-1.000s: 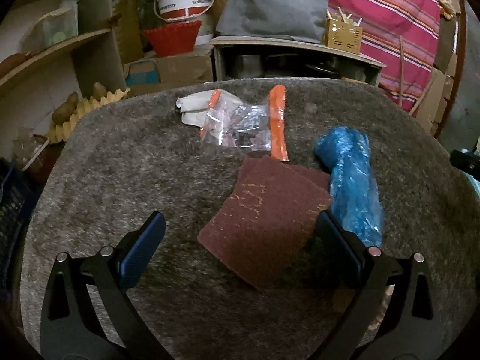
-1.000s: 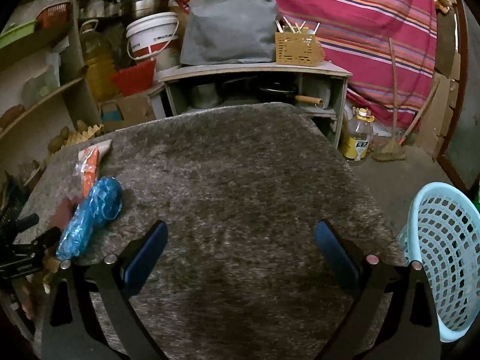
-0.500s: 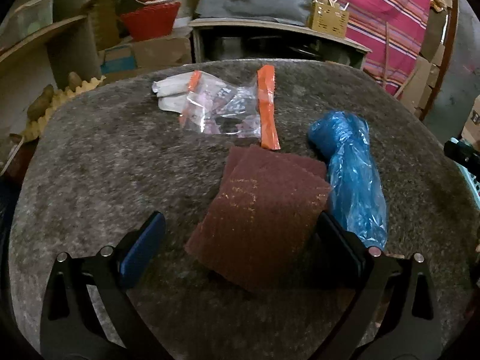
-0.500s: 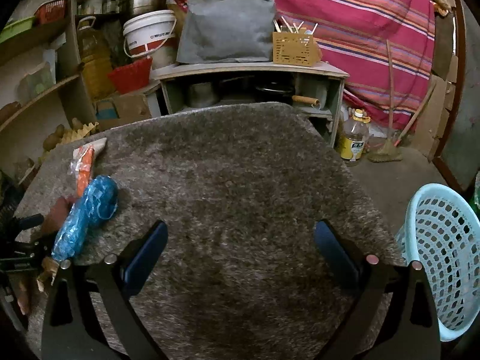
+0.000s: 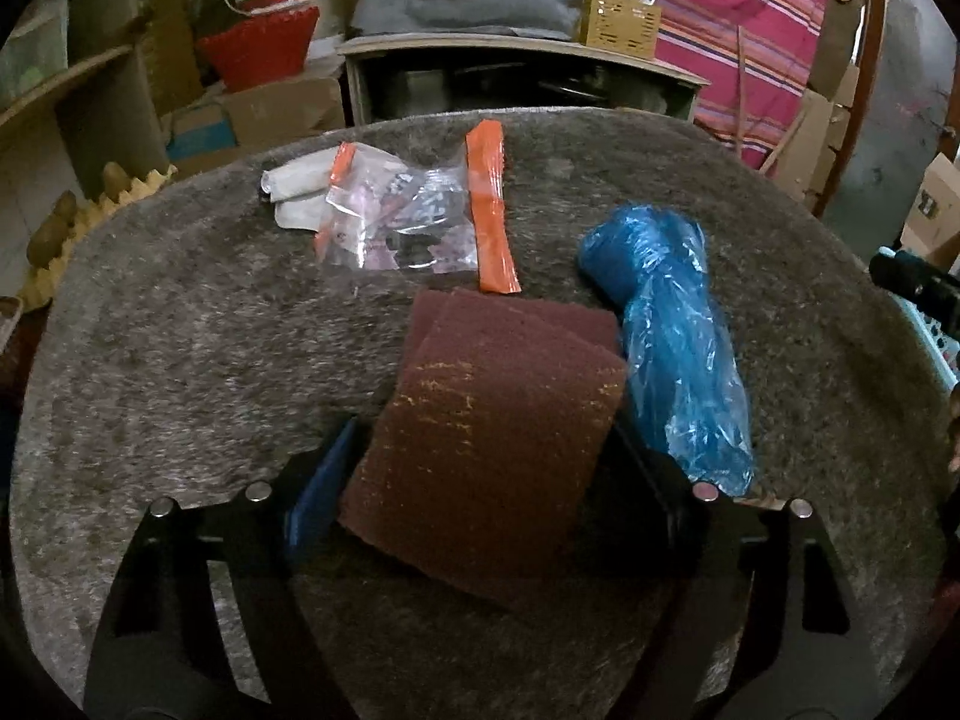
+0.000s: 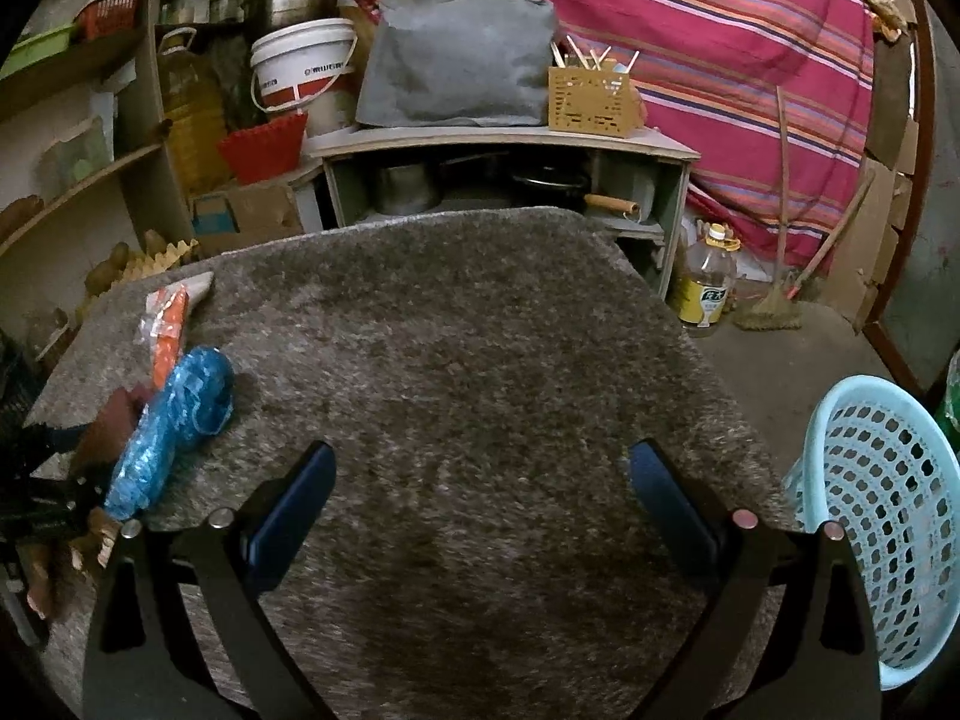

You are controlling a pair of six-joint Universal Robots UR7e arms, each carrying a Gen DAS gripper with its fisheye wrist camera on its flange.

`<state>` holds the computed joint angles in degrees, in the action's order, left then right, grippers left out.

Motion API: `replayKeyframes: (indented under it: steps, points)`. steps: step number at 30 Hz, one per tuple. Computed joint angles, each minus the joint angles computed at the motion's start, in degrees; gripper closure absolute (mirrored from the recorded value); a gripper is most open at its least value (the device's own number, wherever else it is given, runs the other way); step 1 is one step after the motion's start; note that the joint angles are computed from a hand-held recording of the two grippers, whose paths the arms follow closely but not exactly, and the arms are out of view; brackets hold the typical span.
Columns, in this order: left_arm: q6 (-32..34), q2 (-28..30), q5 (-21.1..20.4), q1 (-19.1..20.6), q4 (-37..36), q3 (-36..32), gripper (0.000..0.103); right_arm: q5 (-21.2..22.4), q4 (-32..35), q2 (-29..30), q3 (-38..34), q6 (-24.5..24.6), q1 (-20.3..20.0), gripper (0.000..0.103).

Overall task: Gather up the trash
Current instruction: 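Grasp the brown scouring pad with the left tool while the right tool grasps the blue plastic bag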

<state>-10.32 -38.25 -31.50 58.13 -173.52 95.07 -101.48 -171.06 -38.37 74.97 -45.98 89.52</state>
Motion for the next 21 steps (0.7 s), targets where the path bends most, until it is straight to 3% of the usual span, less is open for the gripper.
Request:
replayKeyframes:
  steps: [15, 21]
  points:
    - [6.43, 0.97, 15.80, -3.49, -15.59, 3.94, 0.026, -0.63, -1.43, 1.49, 1.45, -1.96, 2.50, 0.006]
    - [14.21, 1.47, 20.25, -4.34, -27.58, 4.73, 0.026, -3.46, -4.95, 3.88, 1.50, -3.99, 4.38, 0.006]
